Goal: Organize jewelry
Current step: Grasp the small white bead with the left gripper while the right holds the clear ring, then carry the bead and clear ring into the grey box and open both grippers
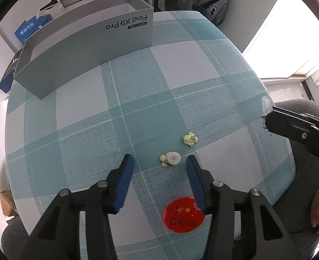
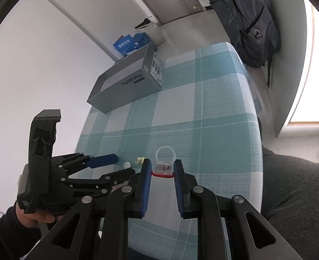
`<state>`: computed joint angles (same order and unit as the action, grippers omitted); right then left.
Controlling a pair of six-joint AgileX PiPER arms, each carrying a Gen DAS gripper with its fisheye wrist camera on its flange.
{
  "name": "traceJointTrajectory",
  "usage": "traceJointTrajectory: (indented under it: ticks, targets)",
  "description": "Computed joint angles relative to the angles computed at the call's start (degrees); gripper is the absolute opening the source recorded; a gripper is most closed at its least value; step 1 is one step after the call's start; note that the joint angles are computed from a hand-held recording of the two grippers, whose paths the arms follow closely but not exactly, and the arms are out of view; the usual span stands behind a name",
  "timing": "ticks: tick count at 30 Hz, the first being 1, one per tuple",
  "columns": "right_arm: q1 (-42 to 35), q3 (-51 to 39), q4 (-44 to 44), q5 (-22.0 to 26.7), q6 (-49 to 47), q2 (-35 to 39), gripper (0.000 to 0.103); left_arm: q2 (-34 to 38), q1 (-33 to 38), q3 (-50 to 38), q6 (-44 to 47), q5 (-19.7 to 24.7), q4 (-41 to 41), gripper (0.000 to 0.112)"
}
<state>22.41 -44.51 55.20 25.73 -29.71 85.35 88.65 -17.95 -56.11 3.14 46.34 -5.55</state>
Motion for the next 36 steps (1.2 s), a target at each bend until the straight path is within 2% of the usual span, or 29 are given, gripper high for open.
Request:
traceJointTrajectory:
  ticks: [1,3,6,10,14,18,20,23,25,28,31,32,33,36]
  targets:
    - [-0.1,0.1,0.2,0.0,0.0,0.0,0.020,-0.1,0.2,0.0,0.1,0.1,0.1,0.034]
    - [0.0,0.2,-0.2,-0.2,0.6,0.0,0.020,0.2,0.6,-0.6,1.5,0.5,-1.1,0.013]
    - [0.4,0.2,-1.0,-0.4,1.6,-0.1,0.020,0.1,2.6,-0.7,4.8,1.4,-3.5,0.005]
    - [0.8,0.2,-1.6,-0.7,2.3,-0.3,0.020,-0.2,7.4,-0.1,11.3,2.2,-10.6,0.003]
    - [0.8,0.1,-1.9,-0.7,2.7,-0.2,0.020,-1.1,9.9,0.5,14.6,2.4,-13.4,0.003]
    - [1.2,-0.3,-2.8,-0.6,3.5,0.1,0.020,-2.1,12.0,2.0,16.2,1.5,-14.3,0.003]
    - [1.4,-0.3,-3.3,-0.9,4.1,0.1,0.020,-3.5,9.6,2.9,13.7,0.0,-13.1,0.003]
    - [1.5,-0.4,-3.5,-0.9,4.6,0.3,0.020,-2.6,9.8,1.7,13.6,2.3,-13.7,0.003]
    - [1.5,-0.4,-3.6,-1.0,4.8,0.3,0.021,-2.9,10.3,1.7,13.6,3.6,-13.8,0.004]
    - [1.5,-0.5,-3.7,-0.9,4.9,0.3,0.021,-2.6,8.9,1.8,11.9,2.8,-12.0,0.014]
    - [1.5,-0.4,-3.7,-1.0,4.9,0.3,0.021,-2.6,8.0,2.1,12.1,1.7,-12.4,0.034]
    - [1.5,-0.3,-3.5,-1.0,4.7,0.3,0.021,-2.5,7.5,2.1,11.6,1.2,-12.1,0.044]
    - [1.4,-0.3,-3.2,-1.1,4.5,0.3,0.021,-2.5,7.0,2.1,10.8,0.7,-11.6,0.048]
    - [1.1,-0.1,-2.6,-1.0,4.0,0.3,0.021,-1.9,6.0,1.7,8.9,-0.6,-9.8,0.048]
